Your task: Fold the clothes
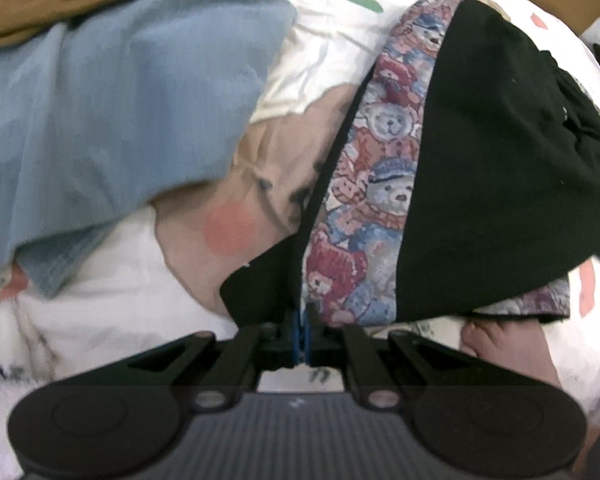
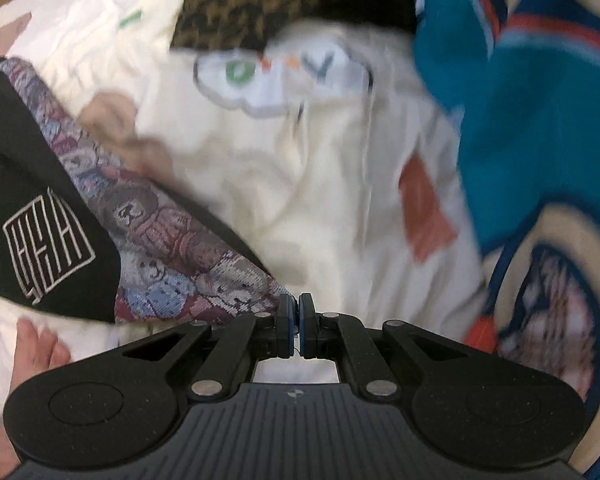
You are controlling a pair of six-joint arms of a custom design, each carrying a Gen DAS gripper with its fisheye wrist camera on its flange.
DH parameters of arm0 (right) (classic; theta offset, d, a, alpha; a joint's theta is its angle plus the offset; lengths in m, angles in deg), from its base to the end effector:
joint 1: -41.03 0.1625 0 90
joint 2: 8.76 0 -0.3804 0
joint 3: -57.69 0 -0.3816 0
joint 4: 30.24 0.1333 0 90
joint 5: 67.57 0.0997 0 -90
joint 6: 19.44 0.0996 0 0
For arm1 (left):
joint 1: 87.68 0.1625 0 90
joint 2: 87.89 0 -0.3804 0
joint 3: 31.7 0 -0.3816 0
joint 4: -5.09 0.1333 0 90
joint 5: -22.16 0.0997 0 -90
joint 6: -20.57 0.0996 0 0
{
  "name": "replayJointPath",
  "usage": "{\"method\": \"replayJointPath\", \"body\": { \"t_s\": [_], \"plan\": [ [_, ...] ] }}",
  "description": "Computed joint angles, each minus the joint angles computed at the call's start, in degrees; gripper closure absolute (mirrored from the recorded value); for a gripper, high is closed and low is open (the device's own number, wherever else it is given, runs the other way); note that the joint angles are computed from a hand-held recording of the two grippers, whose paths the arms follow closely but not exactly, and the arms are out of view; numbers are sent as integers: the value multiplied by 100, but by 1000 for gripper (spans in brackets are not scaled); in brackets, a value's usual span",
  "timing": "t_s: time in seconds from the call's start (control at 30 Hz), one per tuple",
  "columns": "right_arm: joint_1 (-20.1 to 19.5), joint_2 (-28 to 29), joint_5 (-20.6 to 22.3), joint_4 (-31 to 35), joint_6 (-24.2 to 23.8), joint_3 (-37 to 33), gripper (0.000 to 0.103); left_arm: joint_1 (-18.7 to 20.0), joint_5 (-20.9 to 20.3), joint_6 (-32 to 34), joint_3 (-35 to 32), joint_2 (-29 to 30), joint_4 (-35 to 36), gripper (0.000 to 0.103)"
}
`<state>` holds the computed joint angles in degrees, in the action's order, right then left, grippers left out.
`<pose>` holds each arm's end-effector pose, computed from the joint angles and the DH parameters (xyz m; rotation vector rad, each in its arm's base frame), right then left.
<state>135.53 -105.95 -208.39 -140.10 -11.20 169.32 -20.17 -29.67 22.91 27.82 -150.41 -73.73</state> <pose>0.0894 -0.4214 0.3915 -0.1246 -2.2573 0.2255 -0.0664 -0.6697 0.4283 0.5888 2.3913 0.0243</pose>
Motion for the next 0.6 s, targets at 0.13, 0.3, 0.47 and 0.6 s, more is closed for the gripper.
{"method": "replayJointPath", "body": {
  "t_s": [0.13, 0.3, 0.47, 0.6],
  "plan": [
    [74, -246, 20, 47, 137, 155, 100, -70, -17, -53, -152, -29, -28, 89],
    [268, -324, 154, -408, -123, 84, 99, -146, -67, 176, -631, 218, -404, 82],
    [374, 25, 431, -1311, -564, -82, 98, -134, -43, 376, -1253, 766, -821, 80],
    [360, 457, 641, -1956, -829, -225, 92, -43, -251, 432, -1914, 1288, -1012, 72]
  ]
}}
